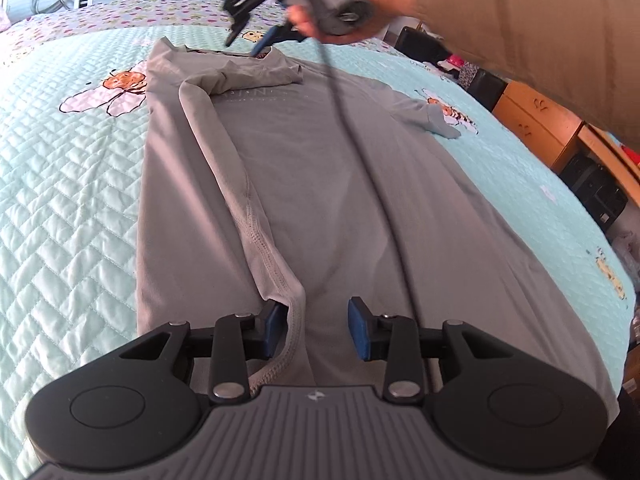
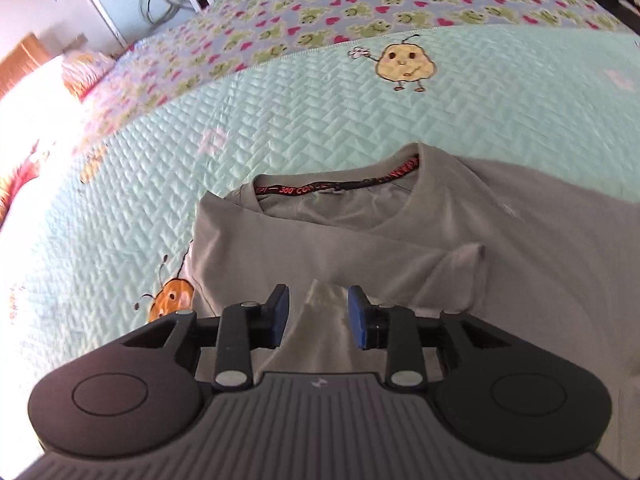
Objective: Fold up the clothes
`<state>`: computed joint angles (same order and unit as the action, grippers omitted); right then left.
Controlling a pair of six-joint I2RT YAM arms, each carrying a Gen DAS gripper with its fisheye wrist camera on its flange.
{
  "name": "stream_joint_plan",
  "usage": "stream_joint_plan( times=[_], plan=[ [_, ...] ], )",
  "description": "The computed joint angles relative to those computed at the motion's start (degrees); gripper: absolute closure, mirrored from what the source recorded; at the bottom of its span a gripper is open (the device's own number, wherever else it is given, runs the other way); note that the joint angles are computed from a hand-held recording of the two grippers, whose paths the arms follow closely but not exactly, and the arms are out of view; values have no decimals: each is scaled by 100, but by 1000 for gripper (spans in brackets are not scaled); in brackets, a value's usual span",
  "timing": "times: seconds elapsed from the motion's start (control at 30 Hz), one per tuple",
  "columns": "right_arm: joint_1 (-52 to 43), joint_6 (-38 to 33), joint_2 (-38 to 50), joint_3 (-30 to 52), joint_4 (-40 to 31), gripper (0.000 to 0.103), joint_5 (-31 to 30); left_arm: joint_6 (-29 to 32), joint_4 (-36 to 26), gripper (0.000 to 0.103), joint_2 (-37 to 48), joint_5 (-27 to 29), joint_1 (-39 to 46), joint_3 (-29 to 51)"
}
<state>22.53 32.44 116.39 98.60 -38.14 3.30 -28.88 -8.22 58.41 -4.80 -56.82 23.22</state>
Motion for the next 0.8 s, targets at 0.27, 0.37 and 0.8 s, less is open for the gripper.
stream_joint_plan(
  times=[0.27,0.37,0.8],
  plan=[
    [290,-267,977,1150,-690,71,762,41,233,65,-264,584,401,-263],
    [322,-253,1037,1229,-780,79,855,6,243,65,-294,665,455,-280],
    [60,154,-39,-431,483,103,464,46,240,62,-199,477,340,-203]
  ],
)
